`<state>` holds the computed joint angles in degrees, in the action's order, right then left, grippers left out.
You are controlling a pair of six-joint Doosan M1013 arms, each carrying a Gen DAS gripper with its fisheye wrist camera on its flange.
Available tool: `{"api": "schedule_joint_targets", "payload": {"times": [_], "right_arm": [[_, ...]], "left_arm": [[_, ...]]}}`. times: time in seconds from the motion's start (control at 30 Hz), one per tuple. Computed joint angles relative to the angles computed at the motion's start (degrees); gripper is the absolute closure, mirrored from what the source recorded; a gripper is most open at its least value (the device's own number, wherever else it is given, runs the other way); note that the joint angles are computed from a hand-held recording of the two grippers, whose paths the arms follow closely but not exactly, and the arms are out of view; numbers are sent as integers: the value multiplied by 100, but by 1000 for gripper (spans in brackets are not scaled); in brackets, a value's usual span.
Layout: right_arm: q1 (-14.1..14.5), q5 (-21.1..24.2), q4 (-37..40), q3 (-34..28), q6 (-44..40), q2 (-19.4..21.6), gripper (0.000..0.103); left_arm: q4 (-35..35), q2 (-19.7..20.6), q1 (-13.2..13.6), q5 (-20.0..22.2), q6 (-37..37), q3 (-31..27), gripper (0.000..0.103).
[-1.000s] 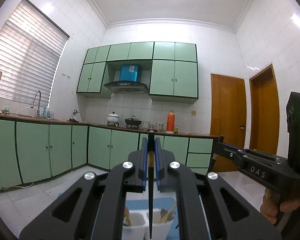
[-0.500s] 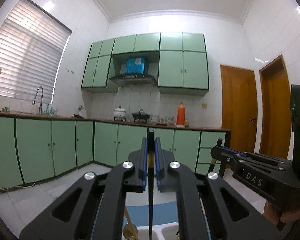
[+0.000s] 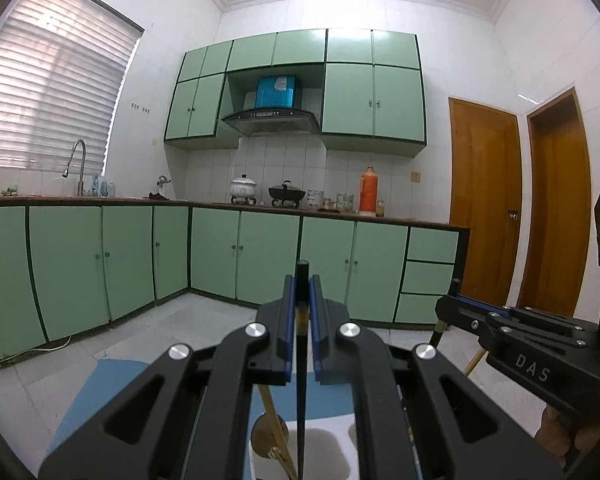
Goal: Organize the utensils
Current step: 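Lift both black chopsticks and carry them over the white holder, then lower the black chopsticks into the holder and open both tools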
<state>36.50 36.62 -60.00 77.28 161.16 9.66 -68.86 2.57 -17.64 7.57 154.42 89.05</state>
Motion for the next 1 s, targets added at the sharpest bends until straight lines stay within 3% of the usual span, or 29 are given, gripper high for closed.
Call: {"api": "schedule_joint_targets", "payload": {"times": [0.27, 0.37, 0.67, 0.73, 0.8, 0.87, 1.0], "right_arm": [[-5, 119, 297, -9, -230, 62, 96], [12, 152, 260, 16, -213, 65, 96], [46, 235, 372, -41, -394, 55, 96], [76, 252, 234, -14, -303, 21, 94], [111, 244, 61, 41, -153, -26, 89], [151, 255, -182, 106, 72, -103, 81], [250, 369, -646, 258, 451, -265, 72]], "left_arm": [[1645, 91, 79, 222, -1696, -62, 97], [1967, 114, 112, 321, -2061, -57, 97], [2139, 59, 130, 311, -2180, 9, 96], [1928, 15, 147, 284, -2014, 35, 96], [1491, -48, 157, 253, -1621, 88, 88], [850, -129, 184, 203, -1038, 150, 69], [-482, -322, 241, 171, 284, 311, 53]]}}
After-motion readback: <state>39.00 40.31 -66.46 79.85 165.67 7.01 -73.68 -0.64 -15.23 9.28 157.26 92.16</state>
